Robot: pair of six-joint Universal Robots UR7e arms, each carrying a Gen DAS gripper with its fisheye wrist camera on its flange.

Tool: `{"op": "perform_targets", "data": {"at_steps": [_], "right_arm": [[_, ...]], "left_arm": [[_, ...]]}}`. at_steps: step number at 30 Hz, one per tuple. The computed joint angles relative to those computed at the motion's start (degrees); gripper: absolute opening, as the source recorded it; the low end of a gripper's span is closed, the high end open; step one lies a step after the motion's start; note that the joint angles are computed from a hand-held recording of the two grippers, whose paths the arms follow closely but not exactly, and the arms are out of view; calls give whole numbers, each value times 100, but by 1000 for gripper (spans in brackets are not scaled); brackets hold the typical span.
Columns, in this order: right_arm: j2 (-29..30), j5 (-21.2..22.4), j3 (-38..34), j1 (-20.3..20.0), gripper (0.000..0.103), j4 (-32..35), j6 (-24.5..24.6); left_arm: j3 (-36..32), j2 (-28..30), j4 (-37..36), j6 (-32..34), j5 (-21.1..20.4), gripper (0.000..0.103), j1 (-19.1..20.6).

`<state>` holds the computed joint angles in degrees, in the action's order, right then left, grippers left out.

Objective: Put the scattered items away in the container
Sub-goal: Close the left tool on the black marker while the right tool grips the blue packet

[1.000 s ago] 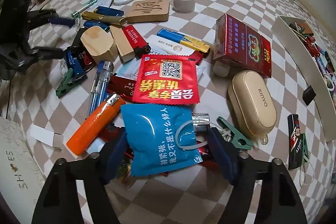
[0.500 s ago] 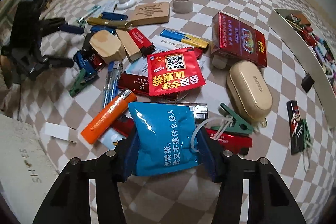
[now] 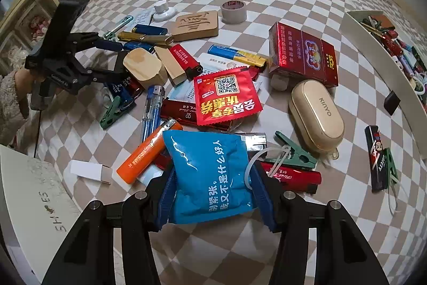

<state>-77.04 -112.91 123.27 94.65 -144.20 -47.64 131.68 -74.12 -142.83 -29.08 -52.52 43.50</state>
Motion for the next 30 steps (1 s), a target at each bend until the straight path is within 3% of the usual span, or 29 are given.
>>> {"op": "perform_targets", "data": {"at_steps": [6, 9, 19, 30], "right_arm": [[11, 17, -16, -14, 55, -32, 16], [-4, 40, -27, -26, 55, -17, 74], [-138, 98, 16, -42, 55, 31, 228], [-537, 38, 40, 102, 55, 166, 414]], "left_arm": [[102, 21, -333, 76, -160, 101, 0], [98, 54, -451, 68, -206, 82, -1], [125, 0, -235, -176, -75, 82, -201], [219, -679, 304, -1476, 165, 82, -817]]}}
